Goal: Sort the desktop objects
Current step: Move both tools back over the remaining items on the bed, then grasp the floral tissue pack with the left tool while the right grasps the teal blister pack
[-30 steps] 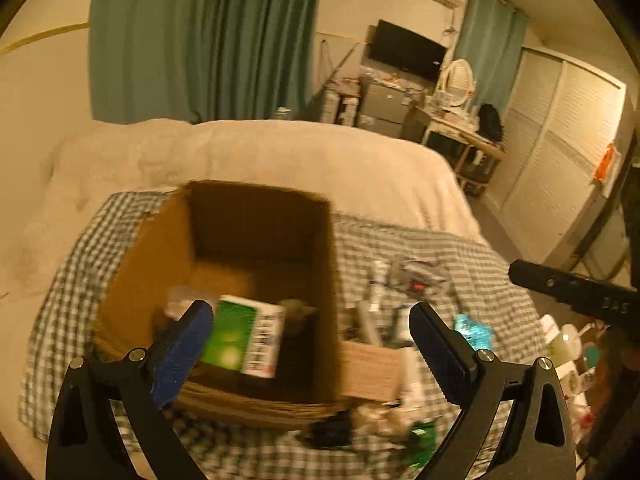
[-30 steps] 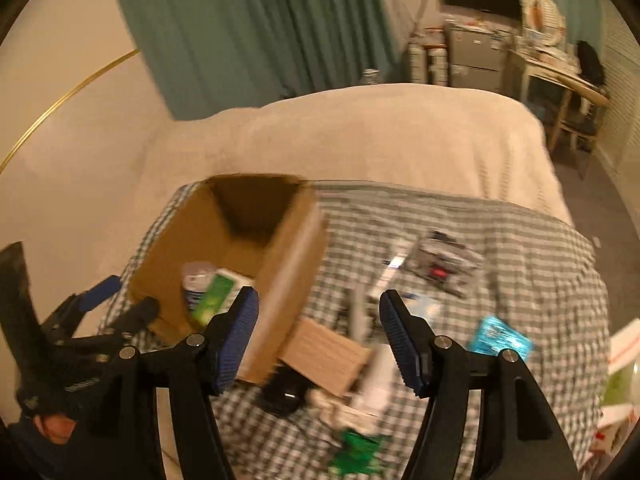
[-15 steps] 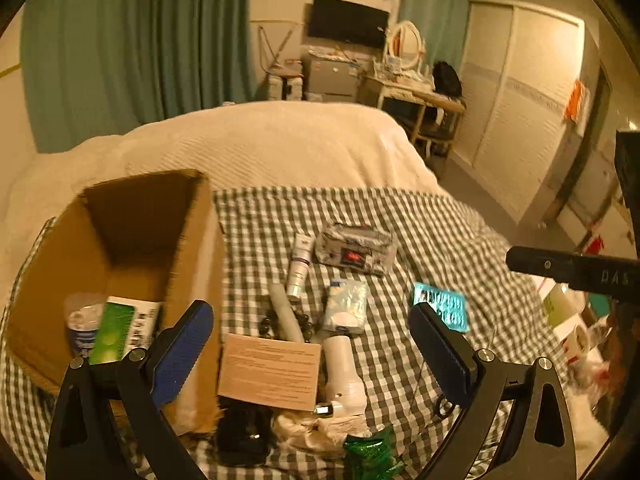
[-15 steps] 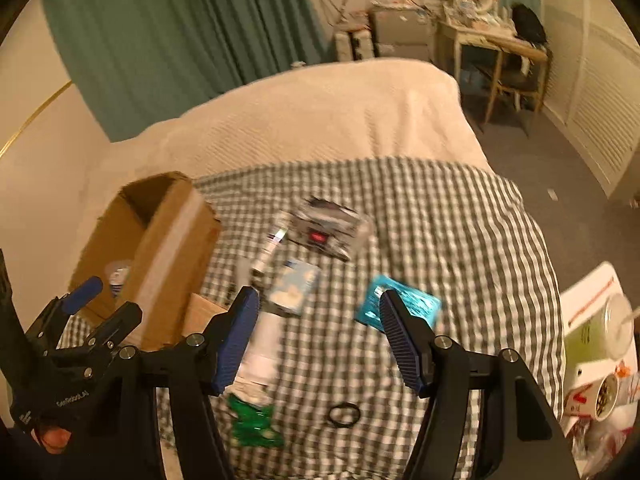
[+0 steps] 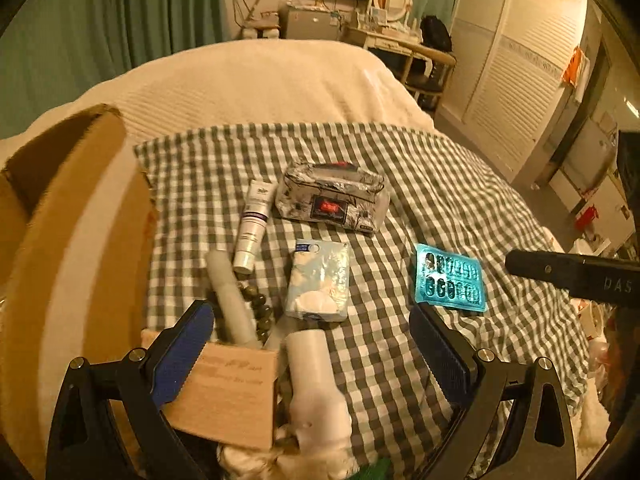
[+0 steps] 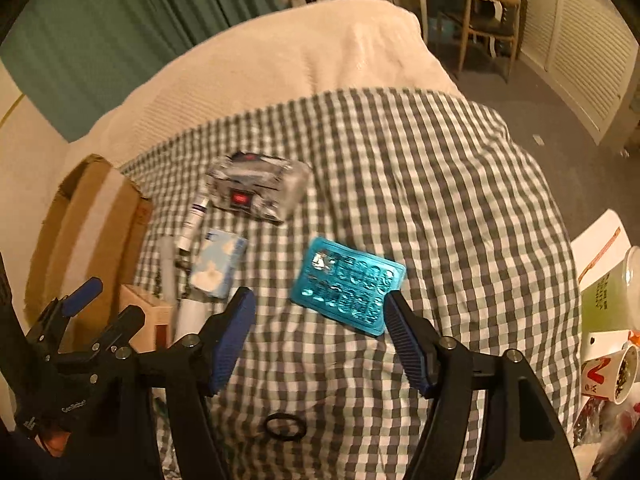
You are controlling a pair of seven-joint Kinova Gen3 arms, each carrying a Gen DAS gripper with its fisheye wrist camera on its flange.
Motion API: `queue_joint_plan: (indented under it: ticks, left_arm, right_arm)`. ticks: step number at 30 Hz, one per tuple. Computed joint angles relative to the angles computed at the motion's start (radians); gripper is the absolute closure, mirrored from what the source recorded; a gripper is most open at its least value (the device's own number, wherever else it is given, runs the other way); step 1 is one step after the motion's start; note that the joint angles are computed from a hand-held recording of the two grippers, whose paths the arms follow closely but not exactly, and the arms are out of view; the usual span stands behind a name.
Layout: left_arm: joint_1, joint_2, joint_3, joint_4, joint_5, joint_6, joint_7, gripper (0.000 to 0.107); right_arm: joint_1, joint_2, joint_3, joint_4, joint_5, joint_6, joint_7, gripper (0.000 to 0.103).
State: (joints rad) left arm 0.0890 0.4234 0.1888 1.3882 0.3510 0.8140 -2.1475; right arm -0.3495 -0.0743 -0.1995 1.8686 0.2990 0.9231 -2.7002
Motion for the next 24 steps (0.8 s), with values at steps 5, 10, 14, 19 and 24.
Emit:
queue_joint_plan:
  ticks: [5,10,14,19,24]
  left_arm:
    - [0.045,0.059,-0.010,-0.051,-0.040,0.005,0.040,0.007]
    - [0.073,0.115,-0.016,-0.102,-0.080,0.019,0.083,0.007]
    - [0.088,0.160,-0.020,-0.148,-0.104,0.040,0.119,0.007]
    - [0.103,0.208,-0.021,-0.199,-0.126,0.078,0.155,0.007]
    - [0.113,0.233,-0.016,-0.223,-0.141,0.088,0.155,0.007]
  right_arm:
    - [0.020,0.035,0.031,0.048,-0.042,-0.054,0.037,0.033]
    - [0.039,0.064,0.059,0.084,-0.079,-0.097,0.071,0.033]
    - [0.053,0.076,0.074,0.111,-0.094,-0.134,0.090,0.033]
    - [0.073,0.096,0.093,0.139,-0.138,-0.186,0.137,0.033]
    - [0.089,0.108,0.107,0.167,-0.169,-0.246,0.172,0.033]
